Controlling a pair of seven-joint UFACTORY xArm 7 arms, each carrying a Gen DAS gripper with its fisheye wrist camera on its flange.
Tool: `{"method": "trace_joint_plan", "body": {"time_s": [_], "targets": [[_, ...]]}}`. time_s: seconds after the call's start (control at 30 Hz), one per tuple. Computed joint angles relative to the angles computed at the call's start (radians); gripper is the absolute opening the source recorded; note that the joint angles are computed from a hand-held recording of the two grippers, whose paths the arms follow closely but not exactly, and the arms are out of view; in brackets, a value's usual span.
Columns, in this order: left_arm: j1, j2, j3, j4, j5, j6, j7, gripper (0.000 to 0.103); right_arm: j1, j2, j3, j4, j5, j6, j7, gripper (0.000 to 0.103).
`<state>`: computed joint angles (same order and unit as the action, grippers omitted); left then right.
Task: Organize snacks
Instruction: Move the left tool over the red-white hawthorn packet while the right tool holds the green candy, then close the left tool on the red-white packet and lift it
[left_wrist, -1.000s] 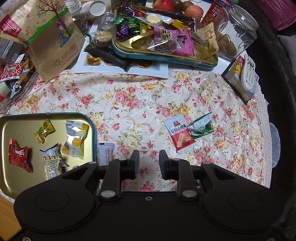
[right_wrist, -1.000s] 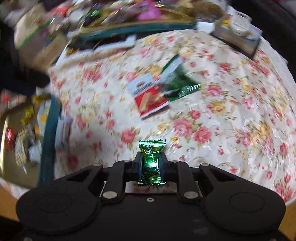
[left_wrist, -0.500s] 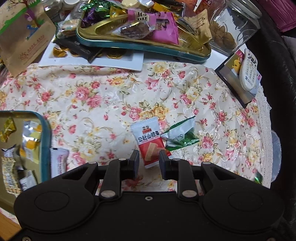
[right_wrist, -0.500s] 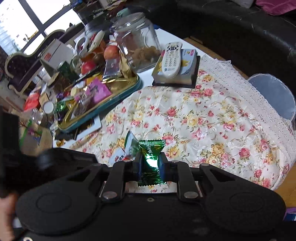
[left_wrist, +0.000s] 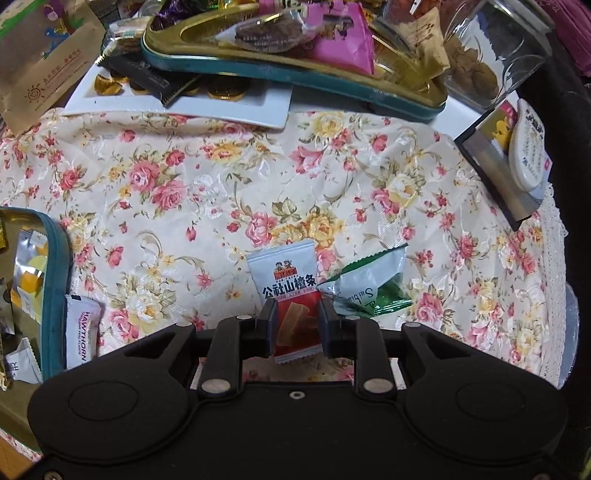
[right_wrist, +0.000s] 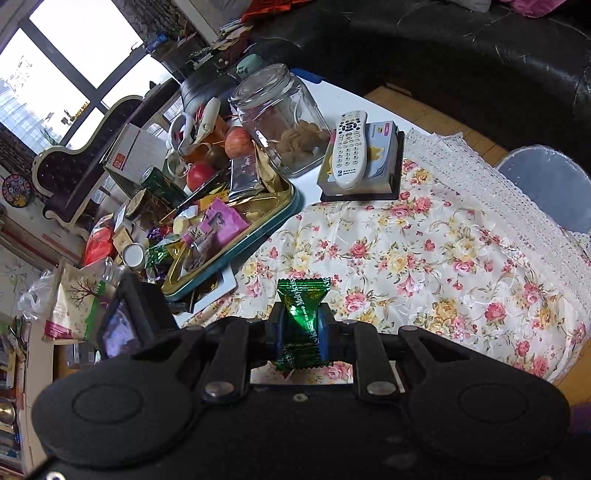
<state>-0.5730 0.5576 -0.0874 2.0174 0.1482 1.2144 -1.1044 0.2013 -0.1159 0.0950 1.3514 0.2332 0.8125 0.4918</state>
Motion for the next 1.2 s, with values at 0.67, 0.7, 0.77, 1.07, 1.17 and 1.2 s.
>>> {"method": "trace_joint_plan", "body": {"time_s": [0.67, 0.7, 0.77, 1.07, 1.17, 1.2], "targets": [[-0.058, 0.136, 0.051, 0.19, 0.08, 0.085, -0.047, 0.045, -0.003, -0.012, -0.006, -0.013, 0.022, -0.004, 0.005, 0.02], [-0.067, 0.152, 0.055, 0.215, 0.09, 0.1, -0.04, 0.045, -0.004, -0.013, -0.007, -0.013, 0.023, -0.005, 0.007, 0.02], [-0.083, 0.183, 0.063, 0.266, 0.107, 0.133, -0.018, 0.046, -0.005, -0.015, -0.008, -0.015, 0.027, -0.006, 0.006, 0.02], [-0.076, 0.149, 0.066, 0.214, 0.092, 0.109, -0.006, 0.046, -0.008, -0.021, -0.012, -0.017, 0.041, -0.006, 0.007, 0.02], [-0.072, 0.139, 0.064, 0.209, 0.092, 0.126, -0.02, 0.033, -0.009, -0.023, -0.014, -0.019, 0.05, -0.006, -0.001, 0.02], [-0.066, 0.122, 0.059, 0.178, 0.085, 0.104, -0.027, 0.032, -0.009, -0.023, -0.015, -0.019, 0.051, -0.006, 0.0, 0.02]]}}
